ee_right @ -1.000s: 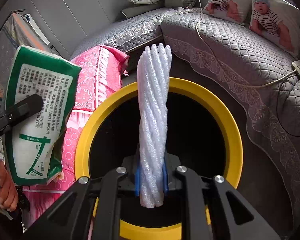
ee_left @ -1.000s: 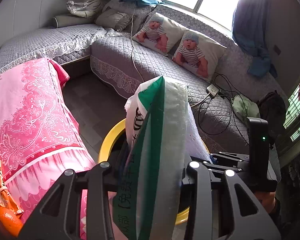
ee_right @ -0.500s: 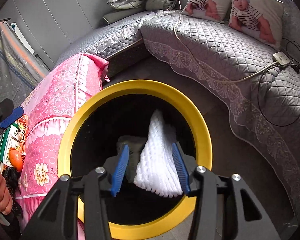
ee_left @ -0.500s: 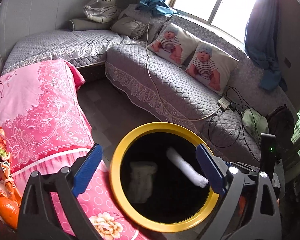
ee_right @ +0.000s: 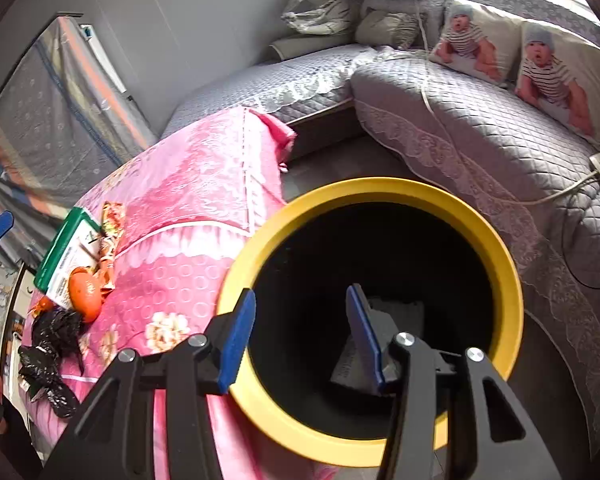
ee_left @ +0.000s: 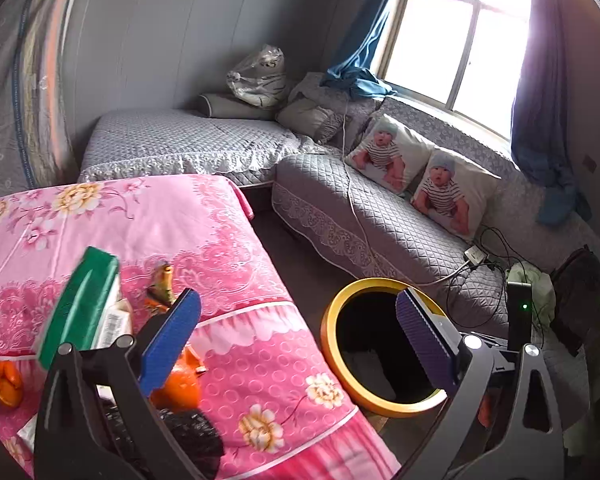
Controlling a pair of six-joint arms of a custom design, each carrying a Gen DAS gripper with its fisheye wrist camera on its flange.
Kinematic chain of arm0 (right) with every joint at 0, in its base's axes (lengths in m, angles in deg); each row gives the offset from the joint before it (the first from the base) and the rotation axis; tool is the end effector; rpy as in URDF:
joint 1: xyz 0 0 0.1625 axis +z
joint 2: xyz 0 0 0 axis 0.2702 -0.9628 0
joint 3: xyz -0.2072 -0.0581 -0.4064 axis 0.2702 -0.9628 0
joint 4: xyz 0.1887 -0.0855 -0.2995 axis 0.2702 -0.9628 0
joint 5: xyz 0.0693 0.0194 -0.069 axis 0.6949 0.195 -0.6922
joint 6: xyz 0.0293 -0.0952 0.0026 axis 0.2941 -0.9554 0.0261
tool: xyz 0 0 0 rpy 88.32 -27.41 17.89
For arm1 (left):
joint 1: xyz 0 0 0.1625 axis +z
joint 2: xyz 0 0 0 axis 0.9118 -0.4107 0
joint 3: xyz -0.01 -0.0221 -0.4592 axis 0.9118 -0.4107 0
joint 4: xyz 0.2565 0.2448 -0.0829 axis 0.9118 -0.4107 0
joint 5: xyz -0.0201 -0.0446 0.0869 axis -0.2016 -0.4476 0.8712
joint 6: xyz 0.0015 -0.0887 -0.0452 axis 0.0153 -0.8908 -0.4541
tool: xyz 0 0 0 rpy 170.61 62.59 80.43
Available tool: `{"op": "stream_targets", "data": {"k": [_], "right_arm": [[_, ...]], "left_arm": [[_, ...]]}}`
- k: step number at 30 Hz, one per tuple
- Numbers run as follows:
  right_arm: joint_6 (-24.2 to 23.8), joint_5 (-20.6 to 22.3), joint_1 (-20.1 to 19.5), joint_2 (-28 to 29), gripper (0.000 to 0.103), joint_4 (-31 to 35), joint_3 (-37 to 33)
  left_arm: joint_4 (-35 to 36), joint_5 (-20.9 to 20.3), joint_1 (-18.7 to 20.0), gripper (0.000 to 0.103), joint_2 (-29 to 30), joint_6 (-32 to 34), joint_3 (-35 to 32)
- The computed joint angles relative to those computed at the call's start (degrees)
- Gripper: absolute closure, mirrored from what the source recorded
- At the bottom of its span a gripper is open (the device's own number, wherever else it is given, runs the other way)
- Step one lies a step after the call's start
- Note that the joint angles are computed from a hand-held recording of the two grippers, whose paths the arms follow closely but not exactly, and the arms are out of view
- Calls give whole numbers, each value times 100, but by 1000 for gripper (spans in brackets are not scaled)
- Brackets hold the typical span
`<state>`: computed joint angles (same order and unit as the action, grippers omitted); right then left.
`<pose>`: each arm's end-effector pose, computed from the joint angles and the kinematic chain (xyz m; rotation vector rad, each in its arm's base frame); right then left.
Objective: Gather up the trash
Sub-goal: 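Grasp the orange item with the left tool while the right tool grasps the snack packet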
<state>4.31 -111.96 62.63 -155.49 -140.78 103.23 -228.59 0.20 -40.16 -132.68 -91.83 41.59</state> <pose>0.0415 -0.2570 0.3465 -0.2098 -2.3078 1.1029 -0.4091 -0.3860 0.1131 1.2720 2.6514 -0.7712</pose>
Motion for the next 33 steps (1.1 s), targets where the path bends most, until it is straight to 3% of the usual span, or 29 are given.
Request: {"op": "stream_targets", "data": {"k": [7,9,14,18,21,24,30,33], "right_arm": [[58,-316,1101,1128,50,-472,-117],[20,-319,1296,1388,46,-605,-124],[-81,-233,1592,1812,42,-783,-137],[-229,-244,1840,2150,41,-1020,-179],[-177,-237,1976,2172,41,-711,-298],[-124,-341,2125,2162,41,-362,-468],[-45,-320,2279,2229,41,-146,-696],[-57,-294,2344,2253,40,-113,-740]], "left_arm": [[299,945,4,8,-1283,-82,998],[675,1277,34,8,-1713,-221,1217],[2388,2184,269,8,-2850,-984,1445],[3312,2651,589,8,-3433,-1459,1511],[3544,2706,857,8,-3683,-1617,1579],[3425,2547,1077,8,-3620,-1339,1557],[2594,2621,1561,8,-2578,106,1056],[2618,2197,1938,8,-2186,412,566]]}}
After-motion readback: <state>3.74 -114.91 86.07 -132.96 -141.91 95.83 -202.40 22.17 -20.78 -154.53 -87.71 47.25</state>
